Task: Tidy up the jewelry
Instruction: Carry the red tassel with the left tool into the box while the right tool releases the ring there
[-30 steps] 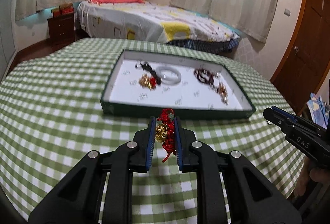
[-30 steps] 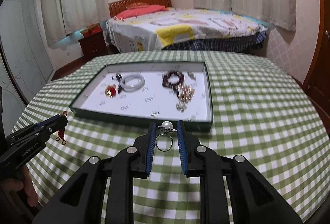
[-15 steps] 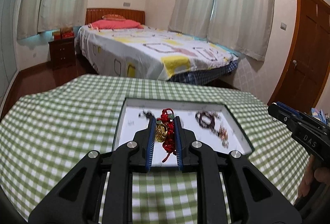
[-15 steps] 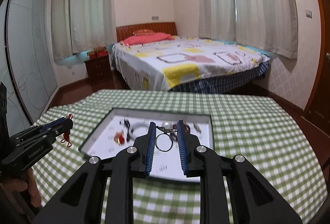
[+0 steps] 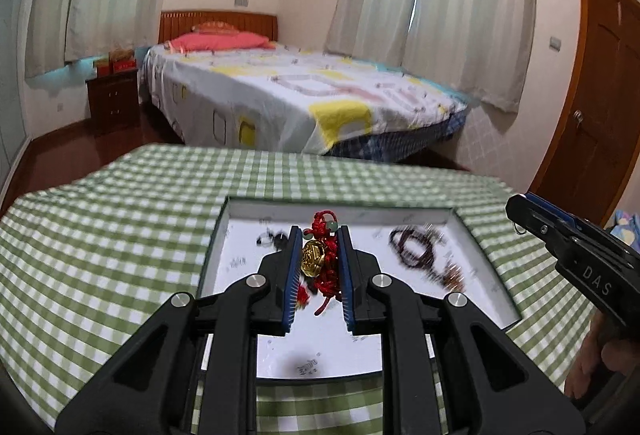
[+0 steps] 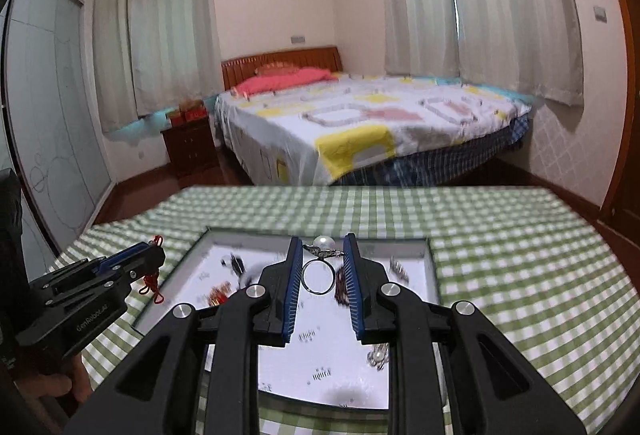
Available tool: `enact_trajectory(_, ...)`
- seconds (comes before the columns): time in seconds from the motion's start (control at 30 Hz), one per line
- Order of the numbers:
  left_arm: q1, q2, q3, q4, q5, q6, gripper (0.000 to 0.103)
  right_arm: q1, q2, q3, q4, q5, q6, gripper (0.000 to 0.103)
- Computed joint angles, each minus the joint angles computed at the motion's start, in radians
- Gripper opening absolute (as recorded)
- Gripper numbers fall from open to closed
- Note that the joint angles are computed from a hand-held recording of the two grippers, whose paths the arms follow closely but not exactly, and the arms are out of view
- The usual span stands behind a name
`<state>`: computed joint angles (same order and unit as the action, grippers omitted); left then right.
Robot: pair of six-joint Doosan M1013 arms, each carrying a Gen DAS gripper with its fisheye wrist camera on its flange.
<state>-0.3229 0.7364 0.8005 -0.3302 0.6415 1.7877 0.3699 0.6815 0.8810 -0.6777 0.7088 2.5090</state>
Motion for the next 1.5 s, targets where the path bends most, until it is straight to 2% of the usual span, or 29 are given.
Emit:
enact_trajectory(0.33,0.008,0.099,-0.116,0.072,0.185,-0.098,0.018,-0.018,0.064,-0.051,0.189,0.088,-0.153,0.022)
enact_trajectory(0.63,0.007,0.130,-0.156,0.095,0.256,-0.136,0.018,-0.029,0.097,-0.097,0.252,0.158,-0.197,0.022)
enact_trajectory(0.93,0.008,0.145,-0.182,0.110,0.296,-0.158,0.019,-0.028,0.108,-0.111,0.271,0.189,-0.215,0.022)
enact_trajectory(1.07,0.005,0.153,-0.197,0.119,0.306,-0.159,0.029,-0.028,0.109,-0.112,0.281,0.194,-0.226,0.022)
enact_trajectory(1.3,0.002,0.156,-0.203,0.126,0.311,-0.156,0.030,-0.029,0.108,-0.110,0.282,0.195,-0.221,0.023)
enact_trajectory(1.33,0.002,0.155,-0.203,0.125,0.310,-0.157,0.031,-0.029,0.107,-0.109,0.281,0.194,-0.221,0.023)
enact_trajectory(1.4,0.002,0.154,-0.199,0.125,0.305,-0.156,0.039,-0.029,0.108,-0.110,0.282,0.195,-0.222,0.023)
enact_trajectory(1.5,0.002,0.147,-0.184,0.123,0.291,-0.150,0.041,-0.029,0.106,-0.108,0.287,0.197,-0.222,0.024)
